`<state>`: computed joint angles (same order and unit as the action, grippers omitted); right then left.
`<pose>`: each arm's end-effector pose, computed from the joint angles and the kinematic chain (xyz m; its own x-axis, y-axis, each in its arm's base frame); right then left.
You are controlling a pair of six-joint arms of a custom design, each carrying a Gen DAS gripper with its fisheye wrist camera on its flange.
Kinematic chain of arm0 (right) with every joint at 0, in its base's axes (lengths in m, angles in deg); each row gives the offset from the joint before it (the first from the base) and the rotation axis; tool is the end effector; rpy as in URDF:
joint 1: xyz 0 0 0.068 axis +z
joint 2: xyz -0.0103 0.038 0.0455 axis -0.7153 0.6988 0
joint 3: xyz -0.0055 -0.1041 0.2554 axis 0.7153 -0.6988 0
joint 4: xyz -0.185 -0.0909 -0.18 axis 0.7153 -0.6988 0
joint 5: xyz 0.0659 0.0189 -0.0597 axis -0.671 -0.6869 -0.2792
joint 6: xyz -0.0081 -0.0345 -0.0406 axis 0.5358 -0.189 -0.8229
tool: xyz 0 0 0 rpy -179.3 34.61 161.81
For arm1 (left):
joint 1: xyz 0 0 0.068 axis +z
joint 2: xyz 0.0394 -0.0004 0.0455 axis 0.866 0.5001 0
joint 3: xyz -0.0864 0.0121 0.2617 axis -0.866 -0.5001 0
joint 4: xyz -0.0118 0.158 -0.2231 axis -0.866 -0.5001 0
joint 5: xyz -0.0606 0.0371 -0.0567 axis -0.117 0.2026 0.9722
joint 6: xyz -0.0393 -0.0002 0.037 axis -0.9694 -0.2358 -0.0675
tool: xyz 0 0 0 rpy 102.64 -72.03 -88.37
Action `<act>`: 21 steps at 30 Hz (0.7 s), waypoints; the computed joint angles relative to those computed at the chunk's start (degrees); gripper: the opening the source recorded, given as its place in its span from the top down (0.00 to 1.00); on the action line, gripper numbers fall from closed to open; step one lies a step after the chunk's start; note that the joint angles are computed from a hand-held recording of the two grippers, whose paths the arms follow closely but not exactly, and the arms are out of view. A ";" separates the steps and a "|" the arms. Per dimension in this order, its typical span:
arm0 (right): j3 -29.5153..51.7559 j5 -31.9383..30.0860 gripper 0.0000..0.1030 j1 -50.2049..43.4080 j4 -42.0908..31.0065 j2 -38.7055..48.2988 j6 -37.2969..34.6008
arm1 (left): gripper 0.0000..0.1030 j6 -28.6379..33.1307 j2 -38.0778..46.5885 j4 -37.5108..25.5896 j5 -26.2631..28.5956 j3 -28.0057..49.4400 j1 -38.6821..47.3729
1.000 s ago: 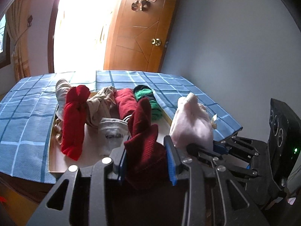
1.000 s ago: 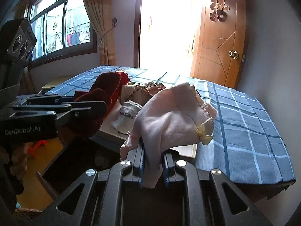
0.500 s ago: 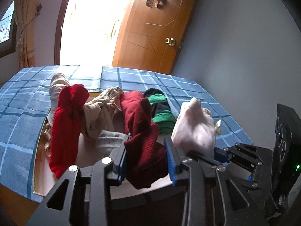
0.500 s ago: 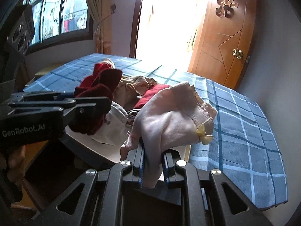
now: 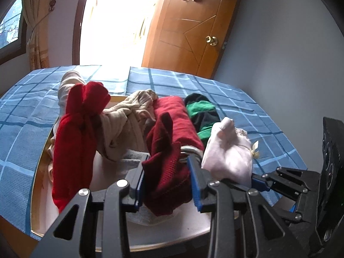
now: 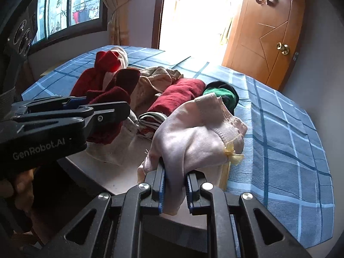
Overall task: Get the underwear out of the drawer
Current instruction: 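Lower the white cloth and dark red sock into the tray with both tools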
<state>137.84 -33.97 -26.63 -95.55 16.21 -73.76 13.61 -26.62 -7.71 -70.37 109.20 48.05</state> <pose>0.3255 0.1143 0.2286 -0.5900 -0.4629 -0.6615 -0.5192 0.8450 -0.1282 0.1939 -0.0428 0.3159 -0.6522 -0.1593 -0.7412 0.0575 0.9645 -0.2579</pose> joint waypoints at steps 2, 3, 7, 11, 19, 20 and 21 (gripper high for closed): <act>0.86 -0.20 0.83 0.08 -0.37 1.36 -0.04 | 0.67 0.08 0.85 0.58 -0.92 0.01 -0.51; 1.35 -0.30 0.83 0.02 -0.47 2.15 0.03 | 0.67 0.11 1.49 0.87 -1.61 0.07 -0.90; 2.97 -1.39 0.83 -0.26 -0.64 4.57 0.38 | 0.67 -0.22 3.52 1.92 -3.59 0.06 -1.79; 3.90 -1.08 0.83 0.02 -0.39 6.39 0.26 | 0.66 -0.44 5.39 2.52 -4.64 0.13 -2.20; 2.89 -1.06 0.80 0.06 1.49 6.35 0.62 | 0.56 -1.06 7.14 4.04 -5.85 -0.17 -2.11; 2.38 -0.99 0.79 0.04 1.94 6.05 0.54 | 0.53 -1.10 7.24 4.05 -5.97 -0.28 -2.18; 1.99 -0.96 0.76 0.00 2.31 5.86 0.44 | 0.49 -0.95 7.33 4.02 -6.06 -0.40 -2.36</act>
